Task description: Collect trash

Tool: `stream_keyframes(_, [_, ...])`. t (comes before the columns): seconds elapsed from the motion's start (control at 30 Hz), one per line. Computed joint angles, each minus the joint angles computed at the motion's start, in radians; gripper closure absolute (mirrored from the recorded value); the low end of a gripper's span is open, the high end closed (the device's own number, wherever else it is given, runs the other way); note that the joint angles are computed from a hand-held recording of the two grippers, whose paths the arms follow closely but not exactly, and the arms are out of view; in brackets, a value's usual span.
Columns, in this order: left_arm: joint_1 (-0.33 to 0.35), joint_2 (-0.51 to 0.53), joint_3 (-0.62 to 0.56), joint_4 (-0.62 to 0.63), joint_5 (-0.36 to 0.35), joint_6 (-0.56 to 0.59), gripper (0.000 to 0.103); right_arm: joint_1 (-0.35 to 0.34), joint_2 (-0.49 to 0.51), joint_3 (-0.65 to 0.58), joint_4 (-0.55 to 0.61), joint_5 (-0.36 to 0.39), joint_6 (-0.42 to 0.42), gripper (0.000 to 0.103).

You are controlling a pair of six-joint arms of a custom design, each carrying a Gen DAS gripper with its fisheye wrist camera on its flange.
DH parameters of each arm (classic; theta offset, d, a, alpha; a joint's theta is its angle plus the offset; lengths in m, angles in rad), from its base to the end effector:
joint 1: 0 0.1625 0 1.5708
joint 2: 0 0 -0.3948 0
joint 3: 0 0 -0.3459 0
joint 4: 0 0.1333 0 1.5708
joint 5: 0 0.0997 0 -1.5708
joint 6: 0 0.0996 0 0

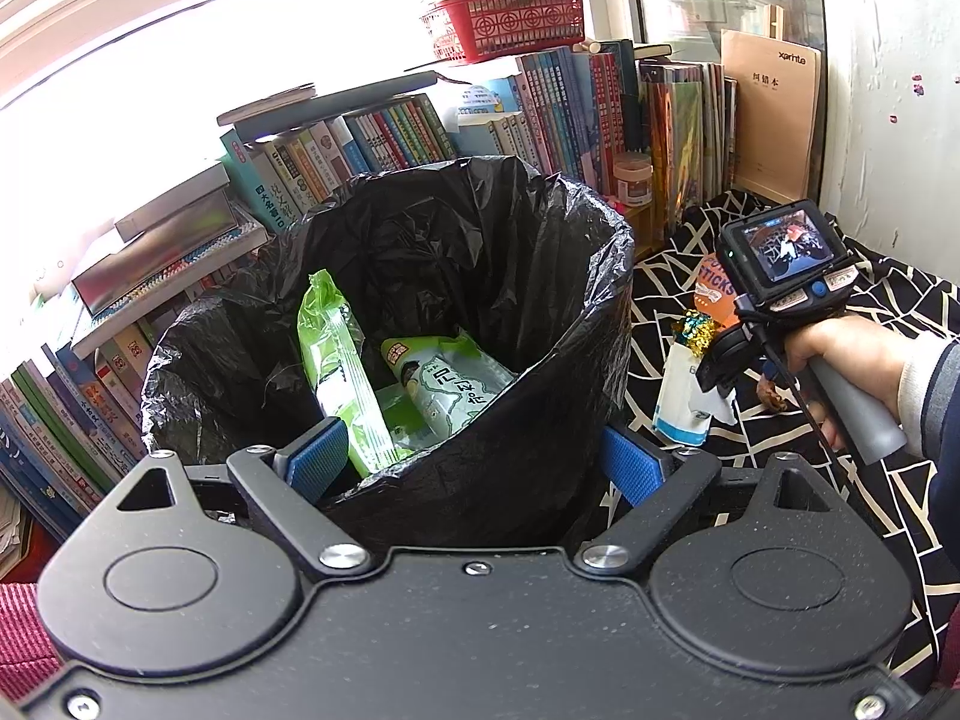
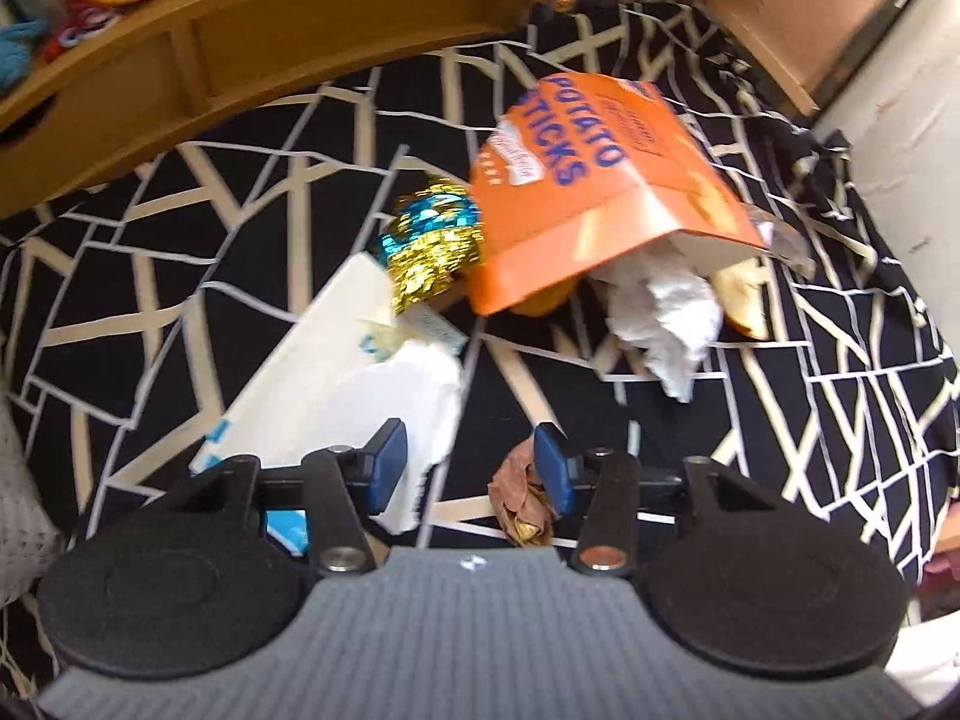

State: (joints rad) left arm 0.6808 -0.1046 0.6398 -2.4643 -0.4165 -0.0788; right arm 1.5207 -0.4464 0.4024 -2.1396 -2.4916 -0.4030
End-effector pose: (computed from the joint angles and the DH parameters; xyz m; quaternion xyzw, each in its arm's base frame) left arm -0.4786 -0.6764 0.0245 0.2360 0.7961 -0.3822 0.4056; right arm 0.0130 -0.8196 0.3562 0.0180 -0.8644 0.1682 0.4735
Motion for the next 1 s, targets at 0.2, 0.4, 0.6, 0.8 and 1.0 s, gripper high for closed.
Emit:
stream_keyframes(0.2, [0.000, 0.000, 0.002, -0.002, 0.001, 0.000, 0.013, -0.016, -0.050, 0.016, 0.025, 0.165, 0.101, 0.022])
stream_keyframes(0.4, [-0.001, 0.001, 0.003, -0.003, 0.001, 0.002, 0.013, -0.029, -0.036, -0.010, 0.039, 0.204, 0.144, 0.015])
stream_keyframes(0.6, [-0.001, 0.001, 0.001, -0.002, 0.002, 0.003, 0.013, -0.027, -0.027, 0.006, 0.036, 0.198, 0.141, 0.015])
stream_keyframes(0.8, [-0.001, 0.002, 0.000, -0.002, 0.002, 0.004, 0.013, -0.026, -0.027, 0.043, 0.005, 0.181, 0.103, 0.015])
stream_keyframes(1.0, [-0.001, 0.002, 0.000, -0.002, 0.001, 0.004, 0.013, -0.025, -0.037, 0.048, 0.009, 0.186, 0.120, 0.036])
